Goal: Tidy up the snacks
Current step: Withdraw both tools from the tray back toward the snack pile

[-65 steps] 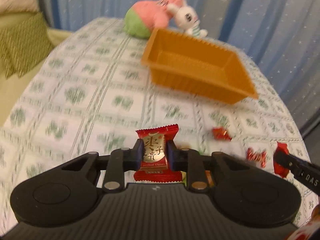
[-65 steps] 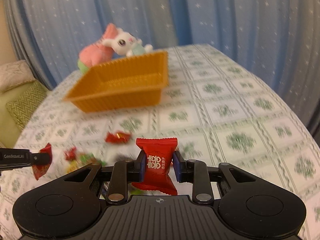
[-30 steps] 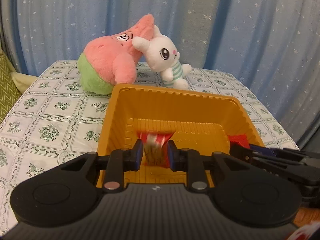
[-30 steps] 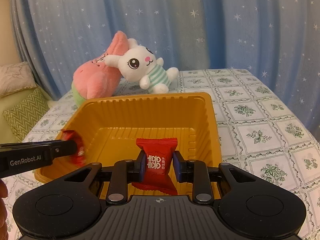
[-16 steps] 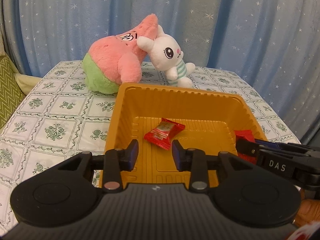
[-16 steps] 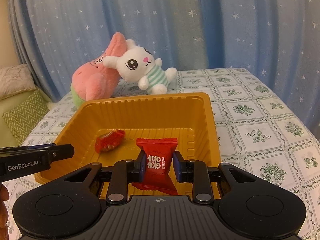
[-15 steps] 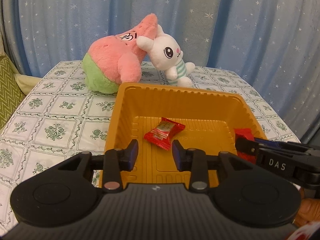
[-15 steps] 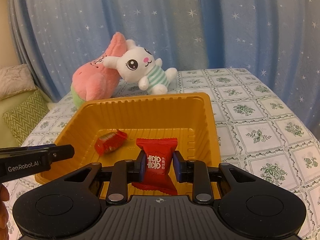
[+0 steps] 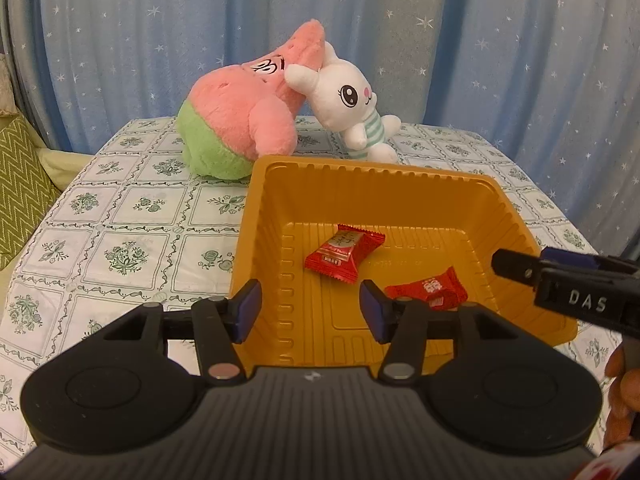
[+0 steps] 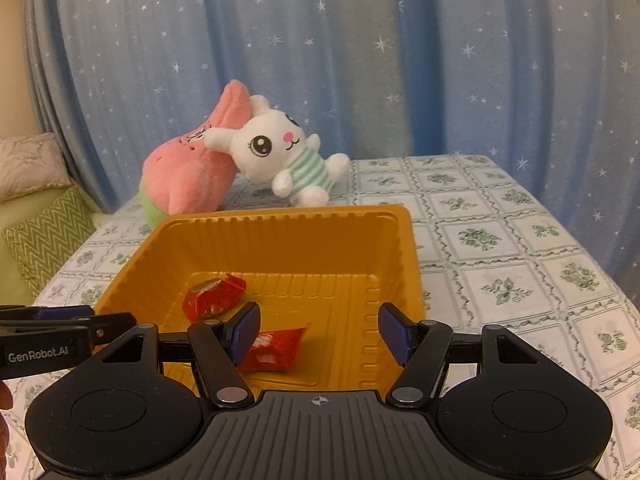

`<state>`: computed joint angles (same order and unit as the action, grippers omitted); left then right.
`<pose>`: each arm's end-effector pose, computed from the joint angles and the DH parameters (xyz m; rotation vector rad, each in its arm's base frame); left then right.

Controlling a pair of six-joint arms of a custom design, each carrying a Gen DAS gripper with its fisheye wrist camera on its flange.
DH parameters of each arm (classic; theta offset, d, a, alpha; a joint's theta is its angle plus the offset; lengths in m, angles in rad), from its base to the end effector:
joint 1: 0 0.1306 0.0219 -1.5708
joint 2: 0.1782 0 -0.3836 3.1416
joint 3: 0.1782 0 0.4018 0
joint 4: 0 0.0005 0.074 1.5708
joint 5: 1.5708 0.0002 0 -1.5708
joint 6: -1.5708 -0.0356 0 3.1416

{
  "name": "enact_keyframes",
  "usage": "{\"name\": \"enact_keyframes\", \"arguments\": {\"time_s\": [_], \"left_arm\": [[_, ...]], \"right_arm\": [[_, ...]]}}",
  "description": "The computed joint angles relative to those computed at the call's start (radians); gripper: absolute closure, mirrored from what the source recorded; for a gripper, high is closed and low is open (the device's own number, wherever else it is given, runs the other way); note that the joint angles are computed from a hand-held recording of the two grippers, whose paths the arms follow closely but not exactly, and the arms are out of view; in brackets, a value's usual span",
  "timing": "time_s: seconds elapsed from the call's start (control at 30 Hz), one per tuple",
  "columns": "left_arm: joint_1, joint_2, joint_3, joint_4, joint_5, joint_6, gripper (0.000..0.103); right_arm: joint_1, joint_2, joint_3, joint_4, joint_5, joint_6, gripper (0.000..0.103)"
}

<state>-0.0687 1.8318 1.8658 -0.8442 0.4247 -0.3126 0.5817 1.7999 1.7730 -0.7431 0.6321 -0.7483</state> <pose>0.6572 -0.0604 0.4142 0.6342 2.2338 -0.3826 0.5542 0.3387 0.4004 0.4747 2.1145 0.0082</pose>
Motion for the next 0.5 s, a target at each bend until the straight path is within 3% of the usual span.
{"name": "enact_keyframes", "arguments": {"time_s": [0.5], "left_arm": [[0.005,-0.090,-0.071,0.013,0.012,-0.024,0.048]], "right_arm": [[0.036,-0.051,-0.033,-0.010,0.075,-0.006,0.038]]}}
